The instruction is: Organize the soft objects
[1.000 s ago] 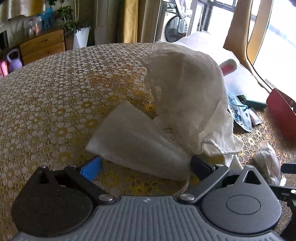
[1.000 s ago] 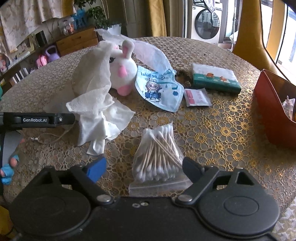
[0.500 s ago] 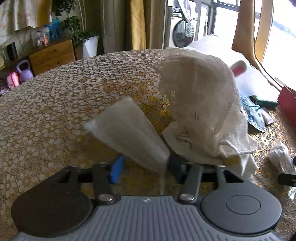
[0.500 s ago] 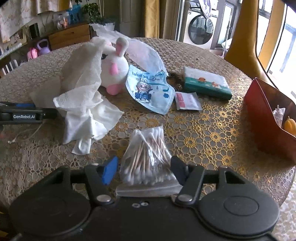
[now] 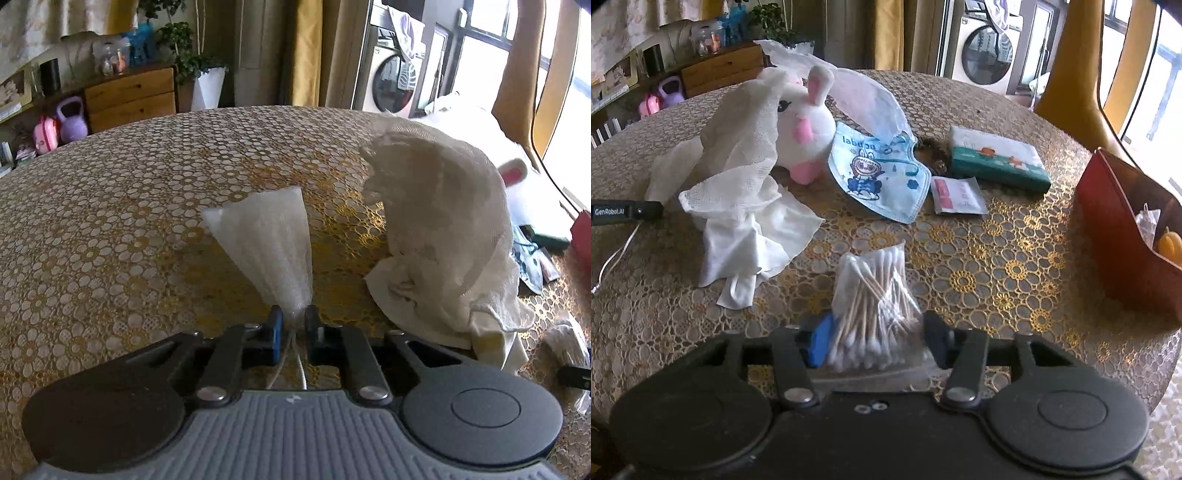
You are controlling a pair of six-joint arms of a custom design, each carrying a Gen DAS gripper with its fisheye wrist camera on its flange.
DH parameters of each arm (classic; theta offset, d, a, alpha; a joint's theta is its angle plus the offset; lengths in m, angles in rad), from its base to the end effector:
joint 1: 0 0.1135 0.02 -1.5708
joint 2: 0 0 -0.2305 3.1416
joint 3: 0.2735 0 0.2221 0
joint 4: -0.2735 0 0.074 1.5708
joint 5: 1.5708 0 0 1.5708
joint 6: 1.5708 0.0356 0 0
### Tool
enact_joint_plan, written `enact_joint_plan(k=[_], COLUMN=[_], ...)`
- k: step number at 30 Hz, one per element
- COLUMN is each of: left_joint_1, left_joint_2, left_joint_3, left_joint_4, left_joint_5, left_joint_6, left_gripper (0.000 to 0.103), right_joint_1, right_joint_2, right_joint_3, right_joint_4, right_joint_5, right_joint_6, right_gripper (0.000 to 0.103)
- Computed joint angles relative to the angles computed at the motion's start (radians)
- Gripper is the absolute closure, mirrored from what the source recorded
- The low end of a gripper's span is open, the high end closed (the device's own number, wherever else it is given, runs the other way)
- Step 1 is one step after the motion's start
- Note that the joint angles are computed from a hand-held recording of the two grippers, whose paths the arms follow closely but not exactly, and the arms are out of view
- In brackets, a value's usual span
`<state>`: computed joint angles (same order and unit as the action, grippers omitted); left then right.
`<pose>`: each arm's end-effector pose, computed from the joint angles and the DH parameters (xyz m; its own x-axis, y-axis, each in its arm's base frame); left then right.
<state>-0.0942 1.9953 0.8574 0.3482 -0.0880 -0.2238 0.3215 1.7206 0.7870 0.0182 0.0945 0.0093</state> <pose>0.3350 -0.0285 0.0769 -0.6965 -0.1563 -0.7004 -0.1256 0.9875 -0.0954 0.2824 0.0905 0.1185 -0.7546 -0.2415 -0.6101 -0.2530 0.9650 -0.0691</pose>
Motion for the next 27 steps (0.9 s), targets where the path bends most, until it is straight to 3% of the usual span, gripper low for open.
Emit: enact_joint_plan(k=[7,19,27], left_joint_1=[0.034,0.035,-0.047], left_joint_2=[-0.107,-0.335,-0.473], left_joint_3=[-0.060,-0.129,-0.133], left_joint_4=[-0.014,-0.079,-0.167], left_joint_5=[0.025,0.046,0.037], left_joint_6=[0.005,0.000,-0.030], left_gripper=[0.093,0.094,0.094], right_joint_1=[-0.036,-0.098,-0.169], right_joint_2=[-0.079,-0.345,-0.497], right_joint_3=[-0.045,-0.124,-0.159], right_joint_4=[0.024,-0.056,-0.111], right_joint_5=[-0.027,-0.156,-0.239], right_joint_6=[0.046,0.087,0.078], right_gripper=[0.066,0.067,0.067])
